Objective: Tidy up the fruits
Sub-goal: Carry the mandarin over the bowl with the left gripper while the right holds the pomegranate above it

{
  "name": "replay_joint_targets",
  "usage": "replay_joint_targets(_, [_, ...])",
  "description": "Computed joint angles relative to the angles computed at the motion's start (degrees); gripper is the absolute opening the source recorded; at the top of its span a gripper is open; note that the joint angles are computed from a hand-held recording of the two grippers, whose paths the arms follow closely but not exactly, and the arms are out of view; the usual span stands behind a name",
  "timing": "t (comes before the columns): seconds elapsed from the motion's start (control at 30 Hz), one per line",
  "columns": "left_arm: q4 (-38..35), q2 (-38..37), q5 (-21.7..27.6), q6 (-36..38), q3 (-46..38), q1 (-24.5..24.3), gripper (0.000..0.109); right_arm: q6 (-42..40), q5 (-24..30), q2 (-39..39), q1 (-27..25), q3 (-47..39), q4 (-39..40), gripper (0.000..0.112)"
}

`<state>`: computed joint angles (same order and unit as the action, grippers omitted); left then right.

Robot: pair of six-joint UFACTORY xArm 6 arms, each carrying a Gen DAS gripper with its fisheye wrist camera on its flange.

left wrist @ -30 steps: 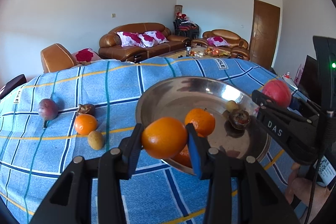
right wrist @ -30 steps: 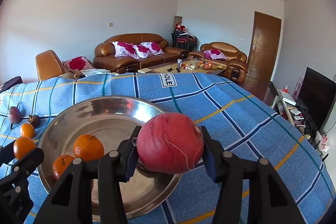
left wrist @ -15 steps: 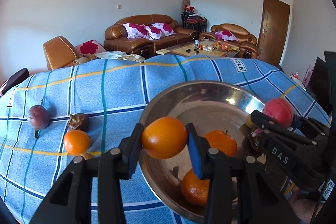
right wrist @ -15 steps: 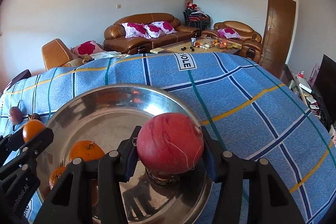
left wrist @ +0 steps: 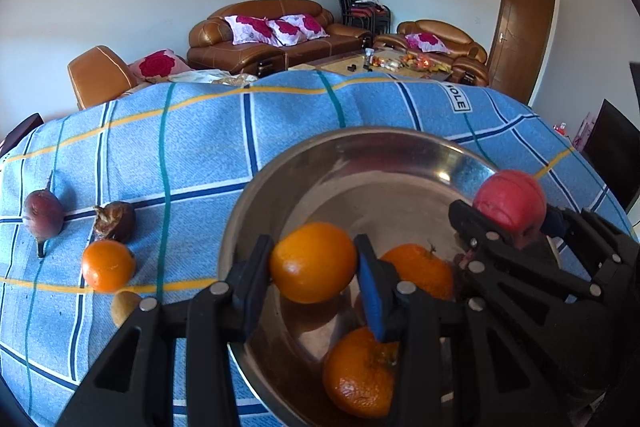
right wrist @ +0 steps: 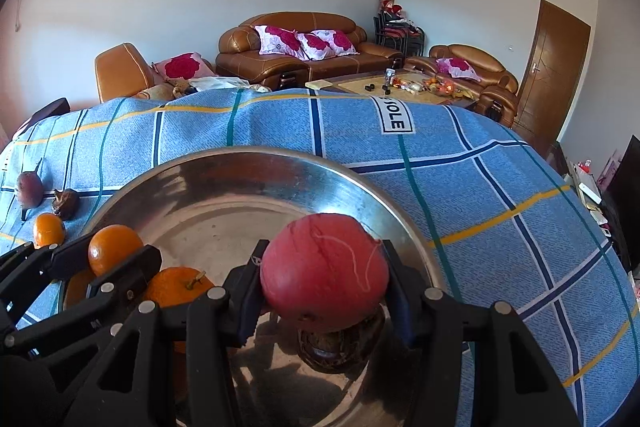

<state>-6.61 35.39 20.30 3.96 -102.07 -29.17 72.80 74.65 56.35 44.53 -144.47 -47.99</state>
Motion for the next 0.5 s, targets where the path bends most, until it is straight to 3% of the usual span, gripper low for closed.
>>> replay_joint_targets(0.13, [0.48, 0.8, 0.79, -0.54, -1.27, 0.0, 0.042, -3.37, 2.62, 4.34, -0.17, -7.51, 0.96, 0.055])
replay_joint_targets(0.37, [-1.05, 1.33, 0.92, 0.53, -2.03, 0.05, 0.042, 1.84, -4.94, -4.48, -0.97, 7.83, 0.12, 0.055])
replay_joint_targets(0.5, [-1.9, 0.88, 0.81, 1.33, -1.45, 0.15, 0.043, 4.48, -7.71, -6.85, -1.31, 12.01, -0.45, 0.055])
